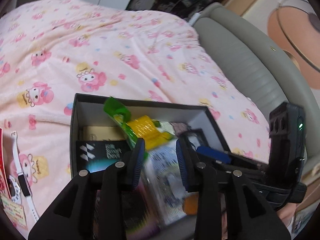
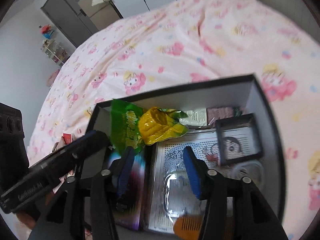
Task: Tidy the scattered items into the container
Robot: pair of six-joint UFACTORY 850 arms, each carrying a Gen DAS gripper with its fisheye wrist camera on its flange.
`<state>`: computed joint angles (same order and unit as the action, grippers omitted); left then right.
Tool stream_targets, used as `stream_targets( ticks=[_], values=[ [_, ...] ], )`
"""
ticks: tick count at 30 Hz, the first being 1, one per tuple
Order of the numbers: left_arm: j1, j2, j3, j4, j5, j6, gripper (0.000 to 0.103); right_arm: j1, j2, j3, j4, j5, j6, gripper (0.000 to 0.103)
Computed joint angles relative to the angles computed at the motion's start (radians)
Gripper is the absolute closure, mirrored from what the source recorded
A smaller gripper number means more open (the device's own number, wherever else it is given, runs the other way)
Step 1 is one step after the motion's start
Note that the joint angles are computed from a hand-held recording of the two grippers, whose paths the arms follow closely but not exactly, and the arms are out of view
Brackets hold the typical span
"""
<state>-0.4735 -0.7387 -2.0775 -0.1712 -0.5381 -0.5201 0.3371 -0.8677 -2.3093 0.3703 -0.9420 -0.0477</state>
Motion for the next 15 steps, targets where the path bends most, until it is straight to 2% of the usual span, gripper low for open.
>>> stream_targets(
  ticks=[4, 6, 9, 15],
  values=[
    [-0.037, 0.088, 0.098, 0.055, 0.046, -0.011, 0.070, 0.032, 0.190, 0.258, -0.122, 0.184, 0.033, 0.051],
    [-0.050, 0.143, 0.165, 0.018, 0.078, 0.027, 0.069, 0.041, 0.270, 0.360, -0.139, 0.245, 0.035, 0.050],
    [-0.072, 0.213, 0.249, 0.012, 0.104, 0.022, 0.068, 0.053, 0.369, 0.481, -0.135, 0.294, 0.027, 0.050],
    [-0.109, 0.340, 0.386, 0.074, 0.077, -0.038, 0.066, 0.110, 0.496, 0.624, -0.221, 0.350, 0.061, 0.050]
  ],
)
